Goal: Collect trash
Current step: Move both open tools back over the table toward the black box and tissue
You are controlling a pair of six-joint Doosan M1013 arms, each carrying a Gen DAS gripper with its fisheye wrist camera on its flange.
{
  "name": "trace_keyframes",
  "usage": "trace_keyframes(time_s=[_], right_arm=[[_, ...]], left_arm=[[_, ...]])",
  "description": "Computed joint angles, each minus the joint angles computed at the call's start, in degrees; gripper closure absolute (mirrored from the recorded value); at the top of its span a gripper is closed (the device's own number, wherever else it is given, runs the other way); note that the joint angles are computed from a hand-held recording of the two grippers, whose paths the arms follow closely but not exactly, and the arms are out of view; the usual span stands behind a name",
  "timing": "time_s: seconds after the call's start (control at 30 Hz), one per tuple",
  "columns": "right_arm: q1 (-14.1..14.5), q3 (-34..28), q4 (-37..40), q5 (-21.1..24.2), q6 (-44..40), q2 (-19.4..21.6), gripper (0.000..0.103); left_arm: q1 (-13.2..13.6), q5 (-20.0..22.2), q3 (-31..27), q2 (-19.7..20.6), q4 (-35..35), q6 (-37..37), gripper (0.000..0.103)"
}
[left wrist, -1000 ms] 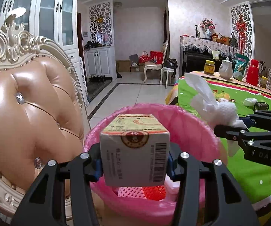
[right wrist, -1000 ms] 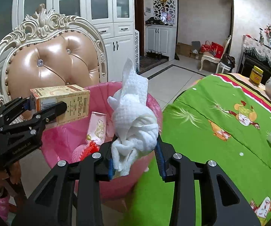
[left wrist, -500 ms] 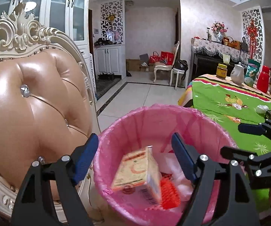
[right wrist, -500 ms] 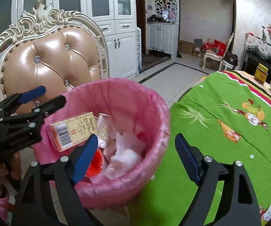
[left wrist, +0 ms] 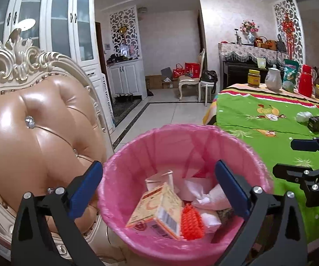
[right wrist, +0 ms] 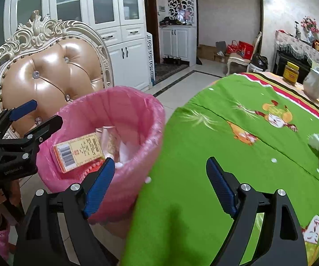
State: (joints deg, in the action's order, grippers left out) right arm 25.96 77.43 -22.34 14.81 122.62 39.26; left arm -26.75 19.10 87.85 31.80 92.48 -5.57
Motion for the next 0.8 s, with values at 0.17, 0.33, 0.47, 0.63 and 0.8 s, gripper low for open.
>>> trace_keyframes(time_s=[0.17, 0.33, 0.47, 0.63, 0.8], right_arm=[[-0.45, 3.22, -6.90, -1.26, 7.48, -1.88, 0.020], [-1.13, 6.45, -11.27, -2.44, 12.71, -3.67, 0.019], [-1.60, 9.15, -16.27, -3.15, 18.11, -5.13, 0.019], [-2.29, 13.75, -32.56, -2.34, 34.16, -7.58, 0.018], [-3.79, 18.11, -38.01, 2.46, 39.95, -10.00, 0.018]], left_arm=[[-1.16, 0.04, -0.03, -0.08, 0.67, 0.87, 0.005], [-2.65, -0.44, -0.16, -0.18, 1.64, 1.63, 0.005], [-4.47, -1.04, -0.71, 0.02, 0.79, 4.21, 0.005], [-6.76, -4.76, -3.56, 1.39, -14.59, 18.66, 0.005], [-9.33, -4.18, -8.54, 4.41, -35.60, 39.06, 0.005]])
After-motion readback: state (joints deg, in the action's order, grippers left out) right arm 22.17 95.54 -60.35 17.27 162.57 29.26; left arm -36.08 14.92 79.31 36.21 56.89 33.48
